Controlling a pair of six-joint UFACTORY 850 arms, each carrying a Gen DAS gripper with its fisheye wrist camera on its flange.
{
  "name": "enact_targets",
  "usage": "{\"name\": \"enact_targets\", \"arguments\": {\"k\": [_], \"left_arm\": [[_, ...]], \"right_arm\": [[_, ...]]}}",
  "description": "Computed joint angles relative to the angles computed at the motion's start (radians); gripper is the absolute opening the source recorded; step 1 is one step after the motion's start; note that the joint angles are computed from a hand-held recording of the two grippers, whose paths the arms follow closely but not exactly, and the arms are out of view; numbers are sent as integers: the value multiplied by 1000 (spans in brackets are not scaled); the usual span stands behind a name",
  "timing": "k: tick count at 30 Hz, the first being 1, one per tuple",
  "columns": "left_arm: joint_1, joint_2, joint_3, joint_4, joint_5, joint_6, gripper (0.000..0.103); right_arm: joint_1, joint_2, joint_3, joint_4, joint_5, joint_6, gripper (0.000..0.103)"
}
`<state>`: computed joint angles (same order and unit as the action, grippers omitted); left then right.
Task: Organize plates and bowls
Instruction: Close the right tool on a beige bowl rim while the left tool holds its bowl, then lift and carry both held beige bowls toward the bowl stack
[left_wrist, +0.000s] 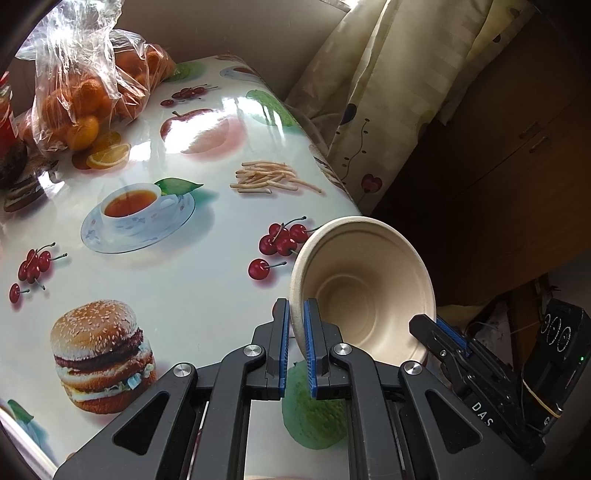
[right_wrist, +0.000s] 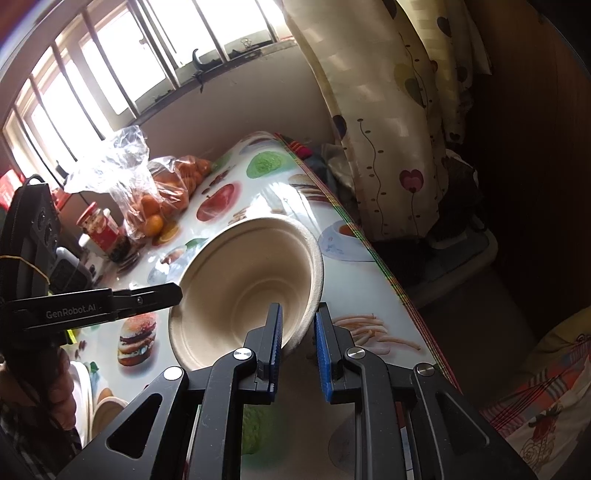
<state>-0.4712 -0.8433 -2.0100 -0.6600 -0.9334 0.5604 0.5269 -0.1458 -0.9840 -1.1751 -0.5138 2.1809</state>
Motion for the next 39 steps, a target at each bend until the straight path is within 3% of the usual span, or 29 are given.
{"name": "enact_targets", "arguments": {"k": [39], "left_arm": [[34, 232, 299, -97, 134, 182, 8]], "right_arm": [[105, 42, -11, -26, -100, 37, 17]]}}
